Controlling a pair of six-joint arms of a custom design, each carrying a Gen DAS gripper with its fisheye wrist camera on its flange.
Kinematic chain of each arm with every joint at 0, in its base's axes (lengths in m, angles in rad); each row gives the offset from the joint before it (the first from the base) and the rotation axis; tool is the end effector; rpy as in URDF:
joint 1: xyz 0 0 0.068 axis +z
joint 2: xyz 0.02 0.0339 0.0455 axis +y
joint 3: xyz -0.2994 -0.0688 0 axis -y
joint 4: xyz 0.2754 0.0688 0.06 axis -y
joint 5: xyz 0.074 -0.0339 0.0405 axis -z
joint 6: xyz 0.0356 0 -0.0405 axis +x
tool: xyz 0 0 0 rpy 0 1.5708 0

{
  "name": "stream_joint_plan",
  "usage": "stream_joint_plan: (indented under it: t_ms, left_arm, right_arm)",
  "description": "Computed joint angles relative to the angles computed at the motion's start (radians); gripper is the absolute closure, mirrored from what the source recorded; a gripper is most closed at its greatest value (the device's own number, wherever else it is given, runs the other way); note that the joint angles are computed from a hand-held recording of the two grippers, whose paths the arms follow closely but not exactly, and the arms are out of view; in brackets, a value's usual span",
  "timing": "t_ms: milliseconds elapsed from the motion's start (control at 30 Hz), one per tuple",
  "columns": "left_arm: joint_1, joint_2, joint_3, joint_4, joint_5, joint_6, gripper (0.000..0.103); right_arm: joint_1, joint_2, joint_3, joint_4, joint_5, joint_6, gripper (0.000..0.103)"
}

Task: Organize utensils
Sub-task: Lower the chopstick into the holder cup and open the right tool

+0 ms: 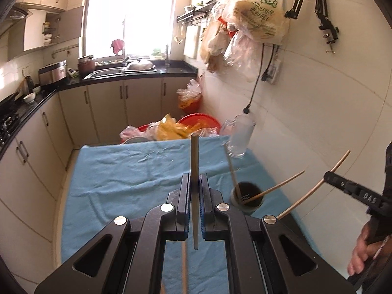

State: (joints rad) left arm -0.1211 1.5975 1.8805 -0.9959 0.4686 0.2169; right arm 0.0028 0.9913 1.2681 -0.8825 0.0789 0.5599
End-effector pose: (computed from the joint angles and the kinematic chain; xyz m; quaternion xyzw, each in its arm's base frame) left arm 0.3511 -0.0589 0.4781 0.2440 0.8557 -0.1915 0.4142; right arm 0.1946 -0.0023 0.4347 0.2610 0.8460 0.0952 0.4551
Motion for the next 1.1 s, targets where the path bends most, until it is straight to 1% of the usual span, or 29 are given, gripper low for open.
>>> stream_joint_plan:
  t_ms: [233,300,400,533,733,933,1100]
  left_arm:
    - [-0.100,0.108,0.205,-0.045,-0.005,-0.072,0.097]
    - [-0.130,0.141,0.258,-0.053,-0.011,-0.092,0.097]
    - [-0.177,0.176,0.303,-0.048,-0.033,-0.116,0.097]
    - [-0.235,0.226,0.348,-0.041,-0.073,-0.141,0.097]
    - [-0.285,0.247,0.294,0.004,-0.116,-0.160,0.097]
    - [-0.300,0.240,0.204,0.040,-0.145,-0.156,0.097]
    - [-0.304,0.251,0.174,0.048,-0.167,-0.161,0.097]
  right_arm:
    - [-0.138,0.047,0.063,0.019,-0.087,-0.064,0.096]
    - [-0.158,0.059,0.071,0.026,-0.090,-0.082,0.096]
    - [-0.194,0.088,0.080,0.040,-0.119,-0.094,0.096]
    - [-0.218,0.115,0.074,0.067,-0.129,-0.109,0.096]
    - [-0.230,0.165,0.060,0.095,-0.137,-0.138,0.096]
    - [-0.241,0.196,0.039,0.099,-0.162,-0.166,0.096]
    - [-0.250,0.225,0.031,0.110,-0.161,-0.193,0.096]
